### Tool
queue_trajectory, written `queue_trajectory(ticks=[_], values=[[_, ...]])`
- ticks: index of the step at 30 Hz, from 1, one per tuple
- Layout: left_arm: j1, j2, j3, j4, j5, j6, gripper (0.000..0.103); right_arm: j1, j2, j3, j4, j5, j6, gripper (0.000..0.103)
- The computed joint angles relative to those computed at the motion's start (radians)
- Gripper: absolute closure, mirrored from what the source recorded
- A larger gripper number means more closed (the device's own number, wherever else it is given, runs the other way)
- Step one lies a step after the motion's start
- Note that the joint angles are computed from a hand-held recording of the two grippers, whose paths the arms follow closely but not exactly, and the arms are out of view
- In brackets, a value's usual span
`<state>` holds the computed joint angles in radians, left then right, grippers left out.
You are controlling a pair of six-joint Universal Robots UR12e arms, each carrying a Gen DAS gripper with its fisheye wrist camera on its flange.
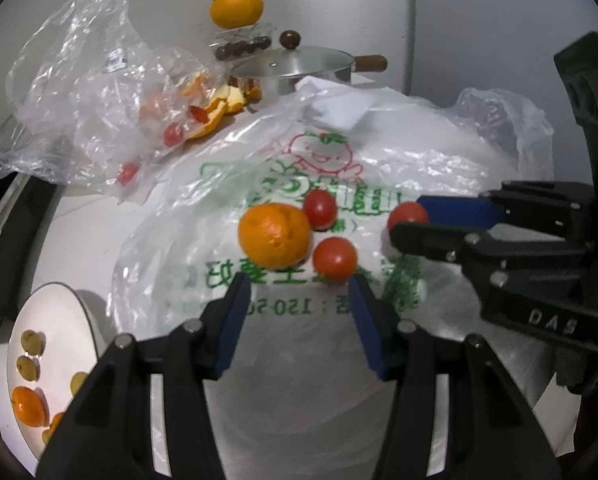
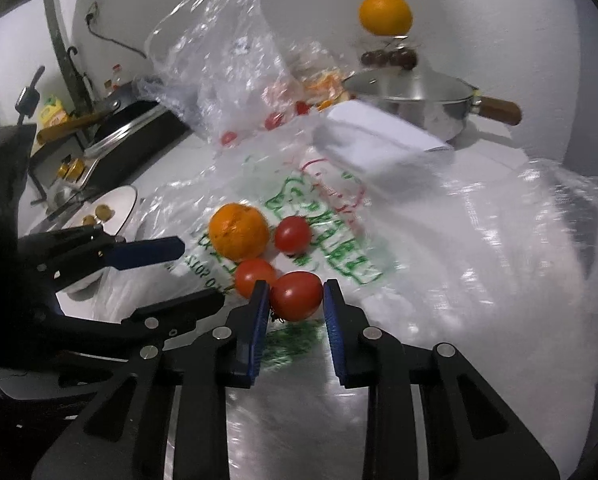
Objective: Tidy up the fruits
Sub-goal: 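Grasp a red cherry tomato with the right tool while the left tool approaches another, then grasp a red cherry tomato with the left tool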
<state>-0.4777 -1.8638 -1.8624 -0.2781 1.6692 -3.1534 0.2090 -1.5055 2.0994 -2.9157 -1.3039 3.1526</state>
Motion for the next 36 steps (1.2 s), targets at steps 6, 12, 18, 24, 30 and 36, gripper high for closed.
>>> queue_trajectory(ticks=[6, 12, 18, 24, 30, 36], values=[[0.005, -0.018, 0.020, -0.012, -0.050, 0.000, 0.050, -0.023, -0.015, 0.019, -0.026, -0.015, 0.028, 0.074], [0.002, -0.033, 0.035, 0.008, -0.059, 0.016, 0.051, -0.034, -0.021, 0.030, -0.041, -0.012, 0.038, 0.074], [-0.002, -0.036, 0.046, -0.010, -0.067, 0.028, 0.054, -0.035, -0.024, 0.038, -0.054, -0.011, 0.054, 0.074], [-0.003, -0.032, 0.040, -0.020, -0.070, 0.027, 0.058, -0.033, -0.023, 0.039, -0.060, -0.019, 0.056, 0.074], [-0.005, -0.034, 0.040, -0.037, -0.064, 0.017, 0.075, -0.032, -0.025, 0.040, -0.058, -0.023, 0.055, 0.074], [-0.001, -0.046, 0.056, -0.035, -0.072, -0.002, 0.074, -0.033, -0.025, 0.041, -0.060, -0.021, 0.055, 0.074]])
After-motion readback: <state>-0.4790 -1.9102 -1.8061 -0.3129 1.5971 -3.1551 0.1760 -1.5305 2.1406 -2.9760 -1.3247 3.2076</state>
